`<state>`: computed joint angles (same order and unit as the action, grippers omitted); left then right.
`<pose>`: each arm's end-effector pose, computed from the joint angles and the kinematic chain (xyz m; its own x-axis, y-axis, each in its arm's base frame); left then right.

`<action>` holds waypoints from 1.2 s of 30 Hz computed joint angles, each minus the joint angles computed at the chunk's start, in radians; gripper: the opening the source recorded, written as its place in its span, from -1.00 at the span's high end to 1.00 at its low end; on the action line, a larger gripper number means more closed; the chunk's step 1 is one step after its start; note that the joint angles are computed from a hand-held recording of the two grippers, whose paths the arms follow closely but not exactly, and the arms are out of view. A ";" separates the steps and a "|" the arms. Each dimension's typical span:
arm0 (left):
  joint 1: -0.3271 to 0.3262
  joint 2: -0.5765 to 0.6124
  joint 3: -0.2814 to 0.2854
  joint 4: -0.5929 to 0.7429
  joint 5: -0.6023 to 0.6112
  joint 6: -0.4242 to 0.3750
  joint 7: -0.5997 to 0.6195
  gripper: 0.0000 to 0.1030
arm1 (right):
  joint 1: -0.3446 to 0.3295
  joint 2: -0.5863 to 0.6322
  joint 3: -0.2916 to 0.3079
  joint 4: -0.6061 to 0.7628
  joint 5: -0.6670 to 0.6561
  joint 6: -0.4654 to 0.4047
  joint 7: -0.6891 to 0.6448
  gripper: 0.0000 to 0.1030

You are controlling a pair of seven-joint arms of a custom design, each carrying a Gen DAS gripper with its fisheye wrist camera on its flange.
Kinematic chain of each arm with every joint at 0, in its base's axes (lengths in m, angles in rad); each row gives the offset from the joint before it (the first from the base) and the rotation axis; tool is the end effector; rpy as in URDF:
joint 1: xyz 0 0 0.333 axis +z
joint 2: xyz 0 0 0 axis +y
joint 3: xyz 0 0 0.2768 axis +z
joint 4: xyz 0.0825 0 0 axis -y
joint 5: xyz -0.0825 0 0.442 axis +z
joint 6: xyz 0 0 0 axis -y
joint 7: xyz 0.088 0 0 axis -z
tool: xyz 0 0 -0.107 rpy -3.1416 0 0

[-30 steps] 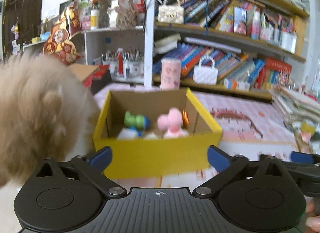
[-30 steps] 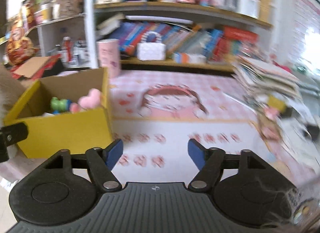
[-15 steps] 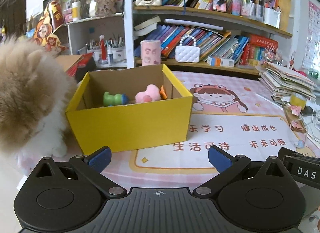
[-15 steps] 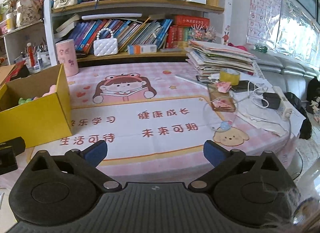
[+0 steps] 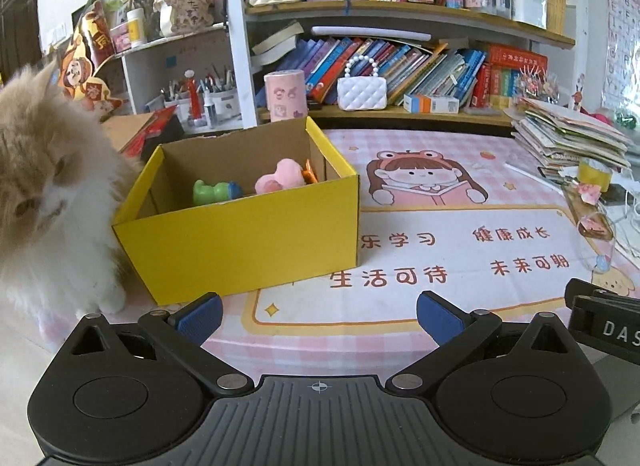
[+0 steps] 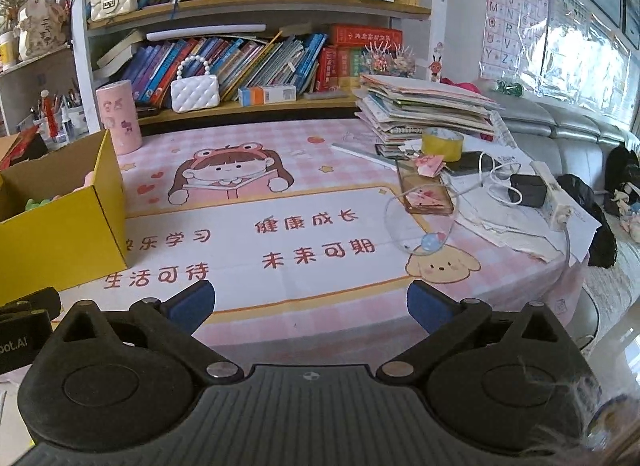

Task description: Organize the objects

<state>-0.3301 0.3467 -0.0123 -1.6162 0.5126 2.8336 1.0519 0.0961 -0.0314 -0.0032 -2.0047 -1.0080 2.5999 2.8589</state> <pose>0.6961 -0.2737 0.4650 -0.2055 -0.9764 -0.0663 -0.5863 0.1771 -0.7905 0.6387 0.0767 0.4713 -0.4544 -0.8907 0.0070 -0.5271 0.2626 -0.8082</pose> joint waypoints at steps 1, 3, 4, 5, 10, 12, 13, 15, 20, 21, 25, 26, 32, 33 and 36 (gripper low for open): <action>-0.001 -0.002 0.001 -0.003 0.002 -0.002 0.000 -1.00 | 0.001 0.001 0.001 -0.001 0.009 0.003 -0.007 -1.00; -0.001 -0.010 0.003 -0.012 0.008 -0.004 -0.004 -1.00 | 0.003 0.003 0.002 -0.001 0.016 0.005 -0.013 -1.00; 0.000 -0.014 0.004 -0.017 0.010 -0.005 -0.007 -1.00 | 0.005 0.003 0.002 -0.002 0.019 0.008 -0.017 -1.00; -0.002 -0.015 0.006 -0.019 0.016 -0.007 -0.014 -1.00 | 0.006 0.003 0.002 -0.002 0.019 0.010 -0.018 -1.00; 0.019 -0.019 -0.015 -0.025 -0.003 -0.020 0.008 -1.00 | 0.012 0.003 0.006 -0.004 0.024 0.007 -0.023 -1.00; 0.023 -0.021 -0.019 -0.029 -0.013 -0.022 0.021 -1.00 | 0.014 0.000 0.007 -0.006 0.028 0.002 -0.026 -1.00; 0.024 -0.024 -0.021 -0.032 -0.017 -0.023 0.027 -1.00 | 0.015 0.000 0.008 -0.006 0.032 -0.002 -0.029 -1.00; 0.026 -0.028 -0.023 -0.039 -0.023 -0.019 0.035 -1.00 | 0.017 -0.004 0.009 -0.010 0.040 -0.004 -0.036 -1.00; 0.033 -0.038 -0.035 -0.050 -0.051 -0.028 0.073 -1.00 | 0.021 -0.007 0.012 -0.016 0.062 -0.010 -0.053 -1.00; 0.032 -0.039 -0.033 -0.051 -0.049 -0.030 0.071 -1.00 | 0.021 -0.008 0.013 -0.017 0.063 -0.011 -0.053 -1.00; 0.032 -0.045 -0.034 -0.057 -0.049 -0.039 0.072 -1.00 | 0.022 -0.010 0.014 -0.021 0.082 -0.011 -0.060 -1.00; 0.032 -0.046 -0.033 -0.059 -0.046 -0.039 0.071 -1.00 | 0.022 -0.009 0.014 -0.020 0.085 -0.012 -0.061 -1.00; 0.036 -0.052 -0.040 -0.066 -0.049 -0.046 0.071 -1.00 | 0.024 -0.010 0.016 -0.021 0.082 -0.022 -0.054 -1.00; 0.038 -0.053 -0.041 -0.067 -0.052 -0.044 0.073 -1.00 | 0.024 -0.012 0.017 -0.022 0.076 -0.025 -0.050 -1.00; 0.042 -0.057 -0.044 -0.075 -0.057 -0.033 0.078 -1.00 | 0.024 -0.018 0.019 -0.025 0.052 -0.032 -0.033 -1.00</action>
